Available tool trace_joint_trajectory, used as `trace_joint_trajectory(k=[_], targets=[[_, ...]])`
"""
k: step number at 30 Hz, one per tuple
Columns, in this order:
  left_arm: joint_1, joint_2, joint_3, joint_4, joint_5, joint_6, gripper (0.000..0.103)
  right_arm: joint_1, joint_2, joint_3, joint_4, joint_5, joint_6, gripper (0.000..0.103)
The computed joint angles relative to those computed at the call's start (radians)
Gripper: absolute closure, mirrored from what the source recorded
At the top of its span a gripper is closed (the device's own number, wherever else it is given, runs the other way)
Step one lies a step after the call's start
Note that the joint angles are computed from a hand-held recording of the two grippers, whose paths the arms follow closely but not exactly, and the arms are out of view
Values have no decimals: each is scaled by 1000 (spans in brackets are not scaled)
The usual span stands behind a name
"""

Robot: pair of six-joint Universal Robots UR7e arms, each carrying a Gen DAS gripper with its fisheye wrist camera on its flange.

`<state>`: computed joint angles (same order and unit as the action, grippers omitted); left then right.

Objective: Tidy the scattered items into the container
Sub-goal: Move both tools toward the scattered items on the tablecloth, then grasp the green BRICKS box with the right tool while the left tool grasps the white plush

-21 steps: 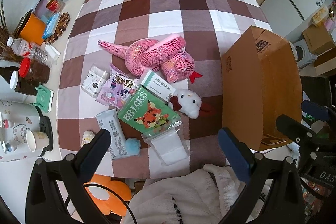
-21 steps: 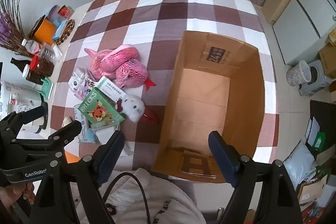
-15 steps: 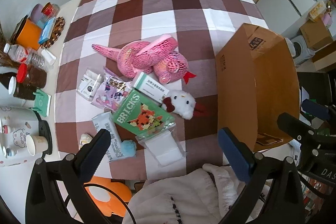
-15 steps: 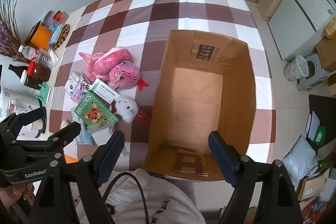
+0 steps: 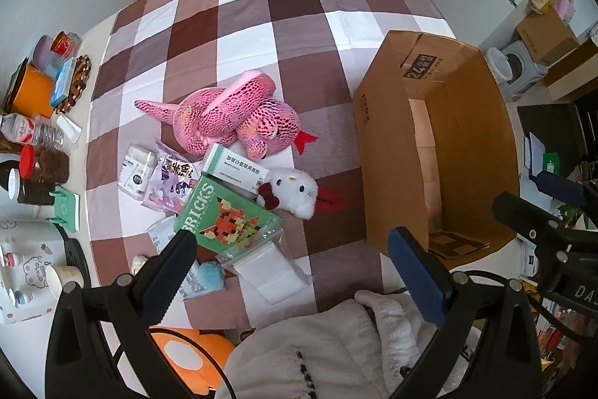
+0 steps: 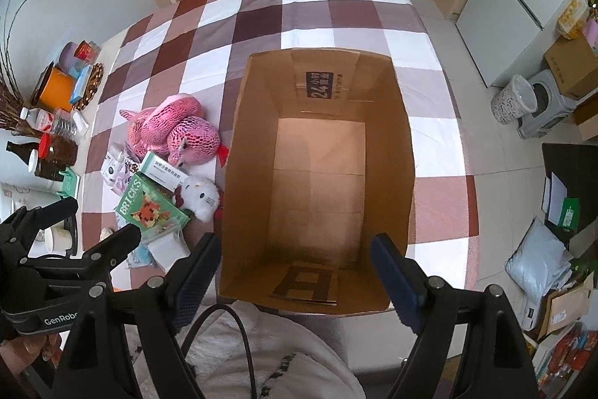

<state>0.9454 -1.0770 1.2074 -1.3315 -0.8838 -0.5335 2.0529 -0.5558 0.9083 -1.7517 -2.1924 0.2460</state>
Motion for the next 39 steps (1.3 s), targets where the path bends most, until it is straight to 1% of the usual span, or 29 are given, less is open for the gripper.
trace_joint_trajectory(k=[9, 20, 23, 27, 29, 30, 35, 37, 39], targets=[[8, -16, 8, 0, -2, -14, 0, 10, 22, -24, 14, 4, -21, 18], [40, -84, 37, 11, 12, -78, 0, 42, 99, -120, 69, 24, -68, 18], [55, -115, 48, 24, 31, -106, 0, 57, 122, -139, 55, 28, -132, 18], [82, -166, 66, 60, 87, -172, 0, 81, 154, -155, 16, 54, -243, 18], [102, -193, 77, 73, 109, -198, 0, 92, 175, -173, 12, 74, -283, 18], [112, -207, 87, 71, 118, -203, 0, 96, 192, -191, 18, 96, -306, 18], [162, -280, 163, 31, 163, -205, 0, 106, 257, -252, 51, 166, -371, 18], [195, -311, 207, -21, 155, -181, 1, 104, 287, -276, 66, 191, -390, 18], [232, -339, 253, -88, 136, -145, 3, 104, 310, -271, 44, 205, -439, 18]])
